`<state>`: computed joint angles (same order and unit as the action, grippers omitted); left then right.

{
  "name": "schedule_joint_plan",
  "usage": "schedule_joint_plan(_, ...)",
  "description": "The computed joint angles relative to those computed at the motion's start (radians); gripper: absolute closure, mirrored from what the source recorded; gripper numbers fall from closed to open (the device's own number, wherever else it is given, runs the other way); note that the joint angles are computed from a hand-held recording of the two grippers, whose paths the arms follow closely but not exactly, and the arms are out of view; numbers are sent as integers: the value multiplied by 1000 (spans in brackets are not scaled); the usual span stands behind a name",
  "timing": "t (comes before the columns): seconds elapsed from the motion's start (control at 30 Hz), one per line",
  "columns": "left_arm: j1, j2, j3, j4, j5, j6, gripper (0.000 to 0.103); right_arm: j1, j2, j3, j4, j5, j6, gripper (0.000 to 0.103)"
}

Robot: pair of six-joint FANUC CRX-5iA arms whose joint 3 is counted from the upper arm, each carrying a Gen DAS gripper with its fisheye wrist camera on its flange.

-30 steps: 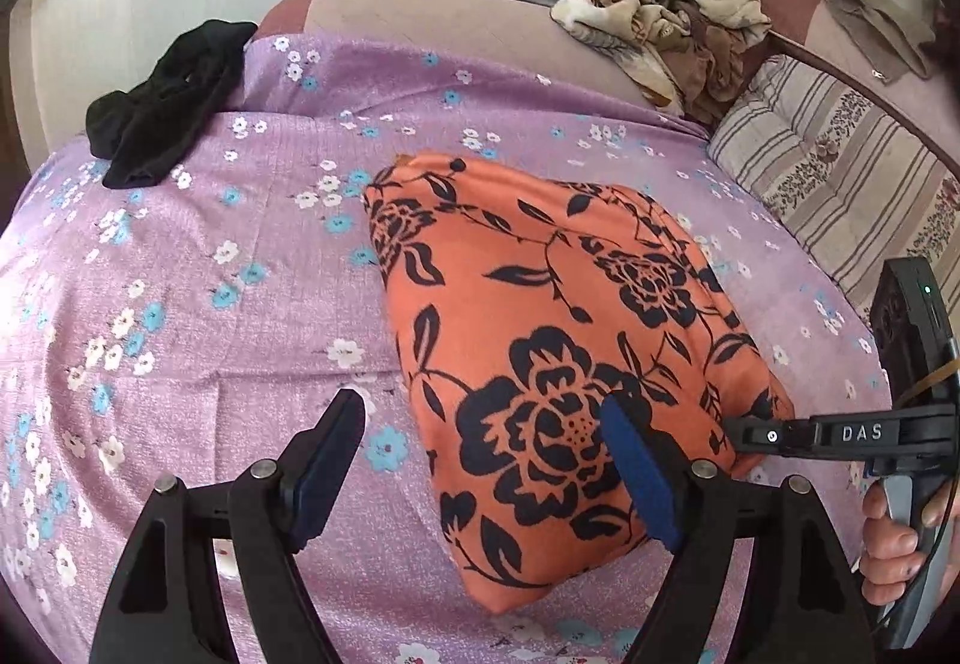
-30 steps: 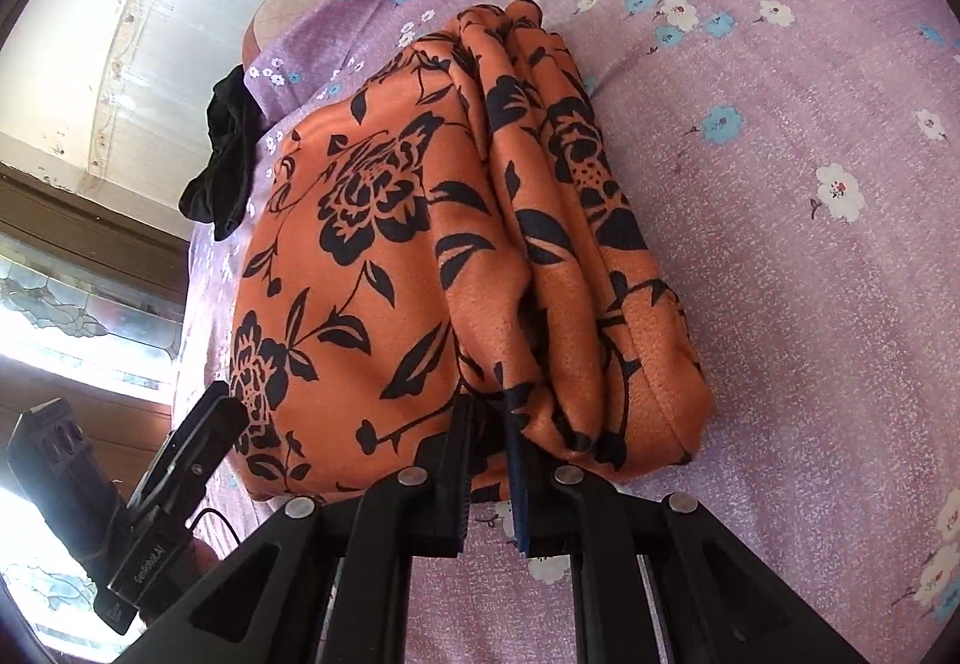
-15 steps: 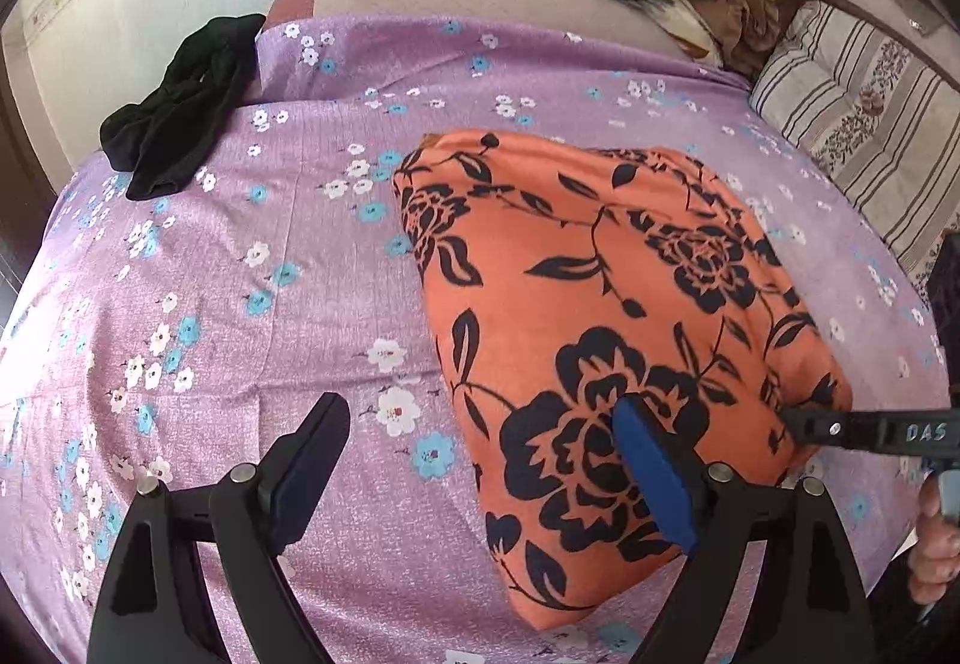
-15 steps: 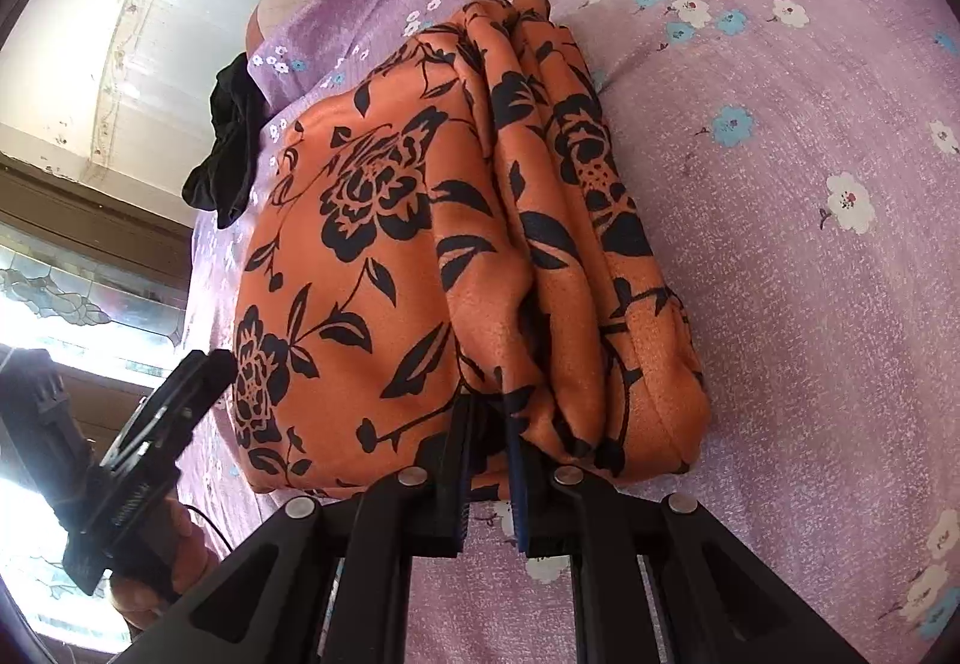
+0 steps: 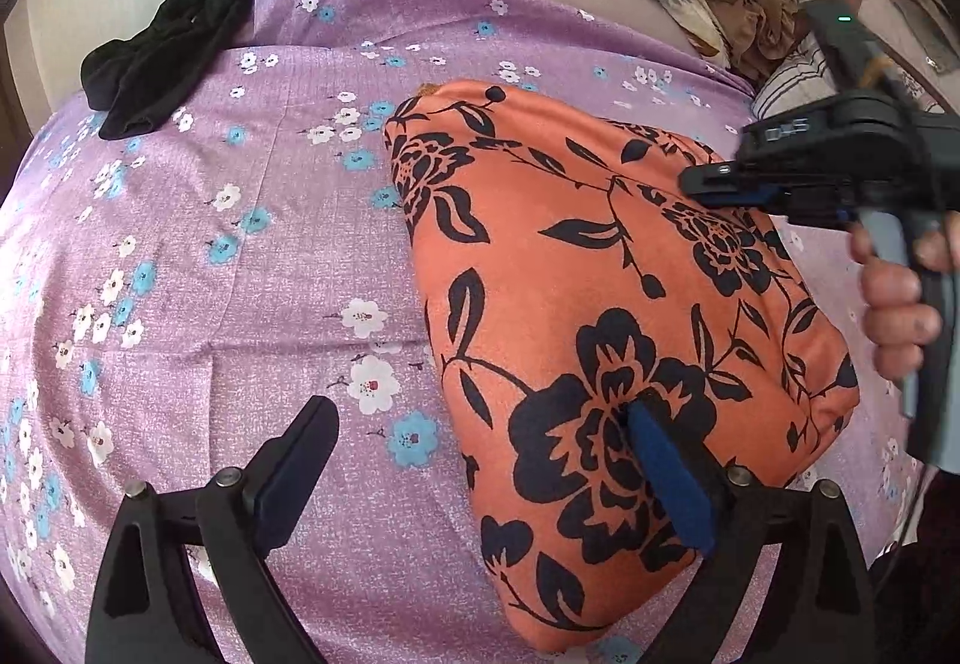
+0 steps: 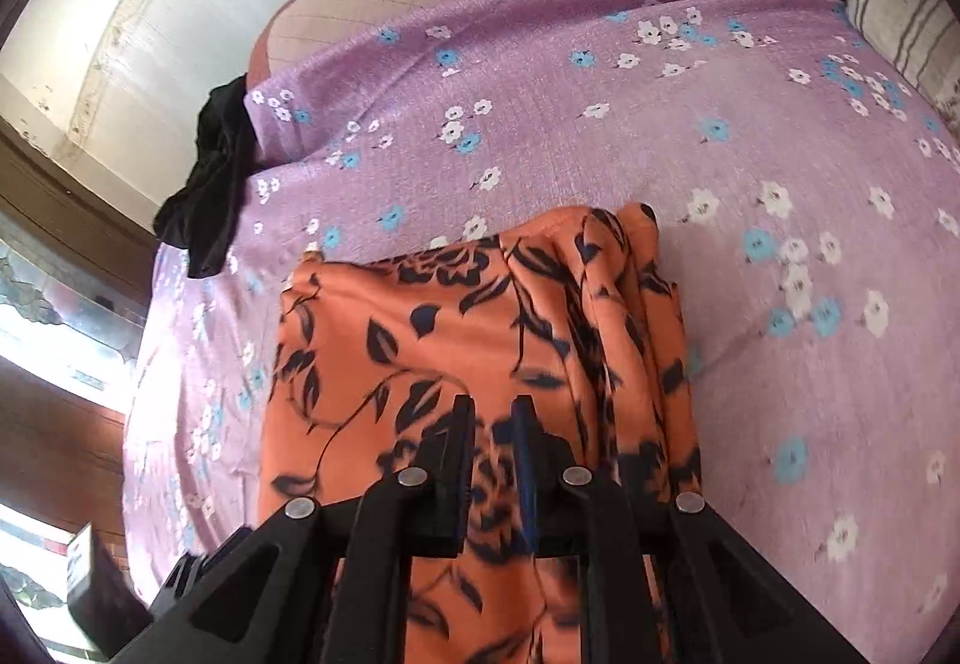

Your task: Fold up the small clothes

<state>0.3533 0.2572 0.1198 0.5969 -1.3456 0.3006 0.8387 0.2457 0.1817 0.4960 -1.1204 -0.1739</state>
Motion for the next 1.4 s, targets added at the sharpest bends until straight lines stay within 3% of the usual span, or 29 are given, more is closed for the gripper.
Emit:
schedule_joint_plan(0.07,-10,8,7,-8,0,11,4,-49,68,49,-34,-36,59,90)
schedule_joint_plan(0.13,-15,14,11,-8,1,16,3,-78,58,-11,-26,53,46,91)
schedule_joint_plan(0.2,-16,2,-3,-2,18,1,3,-80,59,12,-40,32,58,91)
schedule_joint_plan(0.3,-15,-35,-50,16,71,-50,3,-39,54,43,-15,-54,61,90)
schedule_joint_plan(0.47,-11,-71,-104,41,126,-95,3,70,-30,-63,64,-54,-73,90)
schedule_joint_plan(0.57,-13,-86,-126,46,152,-116,3,114,-8,-61,36,-113,-82,89)
schedule_joint_plan(0.63,-11,-99,-147,58,172,-134,3,144,-3,-92,95,-121,-132,89)
schedule_joint_plan(0.77,-8,-111,-169,75,193,-162,3,167,15,-32,76,-202,-116,89)
schedule_joint_plan(0.87,-6,-110,-174,80,197,-163,2,193,-23,-86,113,-184,-192,89)
schedule_joint_plan(1.07,-7,-109,-172,74,194,-144,2,172,-58,-138,62,-109,-217,89)
schedule_joint_plan(1.23,-12,-95,-152,62,177,-121,2,152,-31,-61,34,-153,-150,87)
schedule_joint_plan(1.4,-16,-78,-126,49,149,-105,1,71,34,44,59,-65,41,87)
